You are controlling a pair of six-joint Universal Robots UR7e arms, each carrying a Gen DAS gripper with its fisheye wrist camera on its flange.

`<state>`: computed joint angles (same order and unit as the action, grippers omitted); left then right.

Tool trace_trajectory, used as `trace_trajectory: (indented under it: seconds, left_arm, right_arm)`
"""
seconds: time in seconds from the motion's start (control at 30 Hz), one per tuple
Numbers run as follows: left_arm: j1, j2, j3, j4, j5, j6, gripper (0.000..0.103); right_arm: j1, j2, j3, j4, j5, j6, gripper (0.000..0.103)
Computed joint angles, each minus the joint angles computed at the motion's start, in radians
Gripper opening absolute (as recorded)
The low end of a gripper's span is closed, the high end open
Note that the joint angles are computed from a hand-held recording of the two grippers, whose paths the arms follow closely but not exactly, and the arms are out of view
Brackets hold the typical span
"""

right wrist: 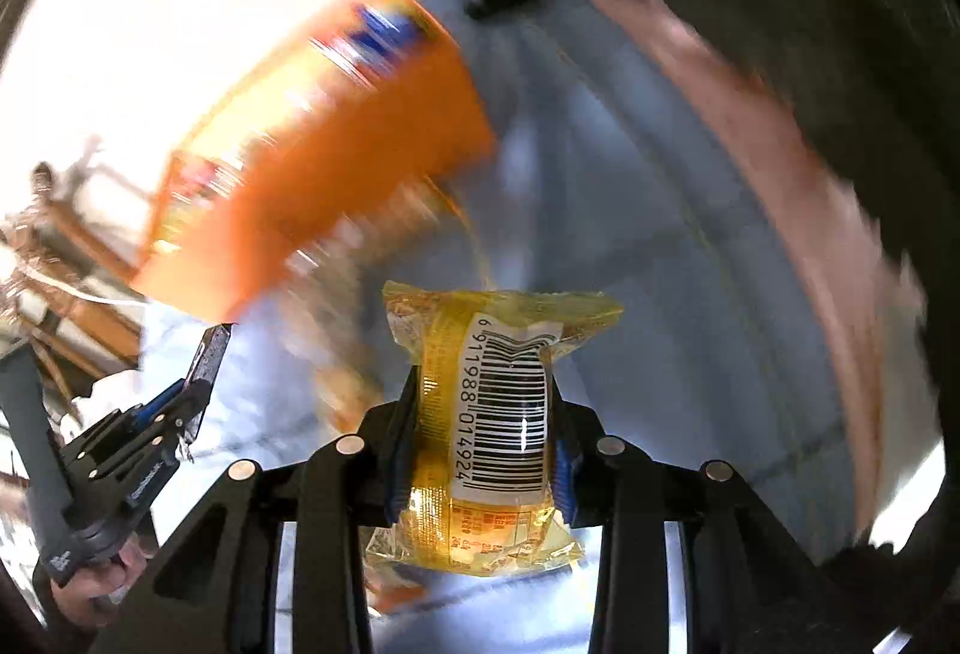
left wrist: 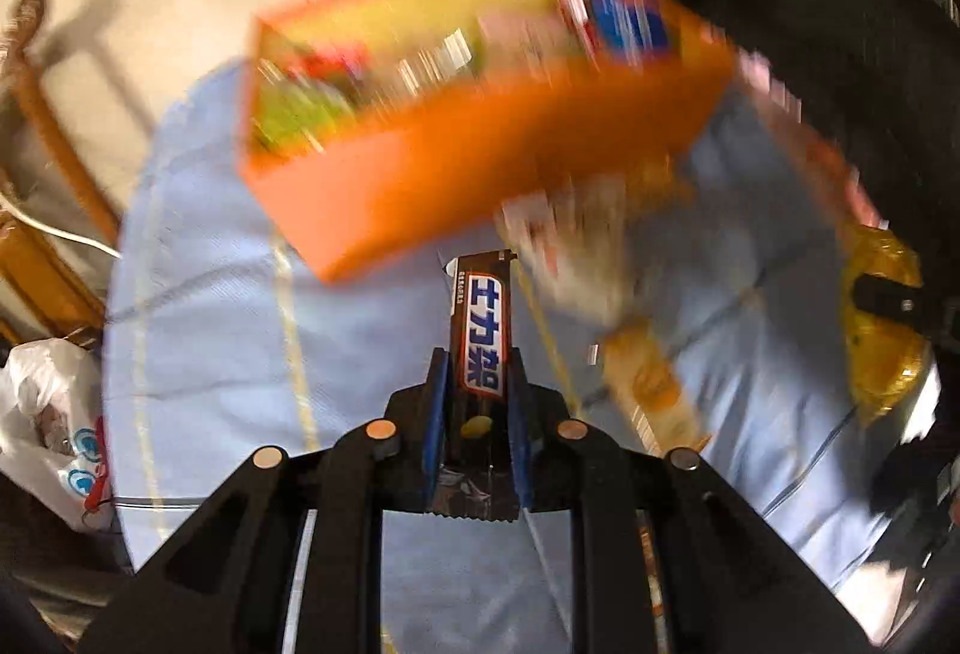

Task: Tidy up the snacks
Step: 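Grasp a chocolate bar with left tool while right tool grasps a yellow bread pack, then drop the chocolate bar into the box with left tool while right tool drops yellow pack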

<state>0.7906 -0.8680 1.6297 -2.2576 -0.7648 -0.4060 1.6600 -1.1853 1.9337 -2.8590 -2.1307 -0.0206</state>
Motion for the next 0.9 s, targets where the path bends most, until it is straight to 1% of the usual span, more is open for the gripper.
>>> trace_trajectory:
  seconds: [0.03, 0.07, 0.1, 0.17, 0.2, 0.23, 0.27, 0.3, 0.33, 0.37, 0.4, 0.43, 0.5, 0.53, 0.6, 0.63, 0.67, 0.7, 0.73, 0.77, 0.8, 0.83, 0.87, 0.9]
  left_arm:
    - [-0.010, -0.003, -0.016, -0.011, 0.027, -0.001, 0.017]
    - [-0.010, -0.004, -0.038, -0.019, 0.041, 0.009, 0.017]
    - [-0.010, 0.008, -0.074, -0.050, 0.068, 0.025, 0.017]
    - [0.001, 0.049, -0.180, -0.025, 0.116, 0.014, 0.017]
    - [0.011, 0.067, -0.229, -0.021, 0.119, 0.008, 0.017]
    - [0.019, 0.069, -0.255, -0.012, 0.118, 0.001, 0.017]
    - [0.026, 0.084, -0.296, 0.006, 0.131, -0.006, 0.017]
    - [0.032, 0.113, -0.351, 0.026, 0.171, -0.005, 0.017]
    - [0.037, 0.139, -0.390, 0.032, 0.190, 0.005, 0.017]
    - [0.044, 0.156, -0.434, 0.079, 0.206, -0.018, 0.017]
    - [0.053, 0.162, -0.465, 0.116, 0.206, -0.035, 0.017]
    - [0.060, 0.173, -0.490, 0.111, 0.199, -0.021, 0.017]
    - [0.068, 0.194, -0.530, 0.124, 0.219, -0.002, 0.017]
    - [0.070, 0.200, -0.545, 0.125, 0.218, 0.008, 0.017]
    - [0.077, 0.203, -0.551, 0.099, 0.190, 0.027, 0.017]
    - [0.082, 0.208, -0.556, 0.083, 0.181, 0.043, 0.019]
    - [0.085, 0.214, -0.564, 0.078, 0.179, 0.051, 0.055]
    - [0.084, 0.224, -0.580, 0.103, 0.194, 0.041, 0.084]
    - [0.078, 0.234, -0.569, 0.095, 0.250, 0.030, 0.095]
    - [0.073, 0.236, -0.549, 0.044, 0.274, 0.058, 0.099]
    - [0.073, 0.226, -0.511, -0.034, 0.257, 0.128, 0.099]
    - [0.075, 0.217, -0.488, -0.070, 0.242, 0.155, 0.099]
    - [0.074, 0.203, -0.456, -0.090, 0.249, 0.147, 0.099]
    - [0.071, 0.180, -0.403, -0.119, 0.263, 0.127, 0.099]
  right_arm:
    - [0.011, 0.009, -0.041, -0.001, 0.023, -0.049, 0.036]
    - [0.015, 0.016, -0.074, 0.008, 0.039, -0.081, 0.035]
    - [0.023, 0.044, -0.139, 0.036, 0.068, -0.112, 0.035]
    - [0.029, 0.075, -0.252, 0.099, 0.110, -0.145, 0.035]
    - [0.038, 0.104, -0.326, 0.142, 0.120, -0.165, 0.035]
    - [0.048, 0.138, -0.398, 0.175, 0.123, -0.190, 0.035]
    - [0.054, 0.161, -0.444, 0.196, 0.124, -0.205, 0.035]
    - [0.064, 0.198, -0.519, 0.242, 0.123, -0.213, 0.035]
    - [0.072, 0.231, -0.586, 0.288, 0.124, -0.223, 0.035]
    - [0.077, 0.255, -0.636, 0.317, 0.124, -0.236, 0.035]
    - [0.084, 0.291, -0.688, 0.336, 0.119, -0.240, 0.035]
    - [0.089, 0.302, -0.710, 0.349, 0.121, -0.246, 0.035]
    - [0.090, 0.333, -0.762, 0.368, 0.127, -0.243, 0.035]
    - [0.095, 0.338, -0.769, 0.366, 0.115, -0.247, 0.035]
    - [0.104, 0.354, -0.784, 0.356, 0.097, -0.258, 0.036]
    - [0.105, 0.367, -0.799, 0.360, 0.097, -0.263, 0.036]
    - [0.109, 0.372, -0.803, 0.364, 0.094, -0.270, 0.053]
    - [0.112, 0.384, -0.808, 0.367, 0.077, -0.305, 0.076]
    - [0.120, 0.390, -0.788, 0.328, 0.035, -0.358, 0.099]
    - [0.128, 0.384, -0.744, 0.247, 0.010, -0.416, 0.099]
    - [0.131, 0.373, -0.707, 0.199, 0.008, -0.459, 0.099]
    - [0.130, 0.348, -0.657, 0.174, 0.010, -0.485, 0.099]
    - [0.129, 0.326, -0.617, 0.161, 0.013, -0.481, 0.099]
    - [0.125, 0.286, -0.548, 0.144, 0.021, -0.450, 0.099]
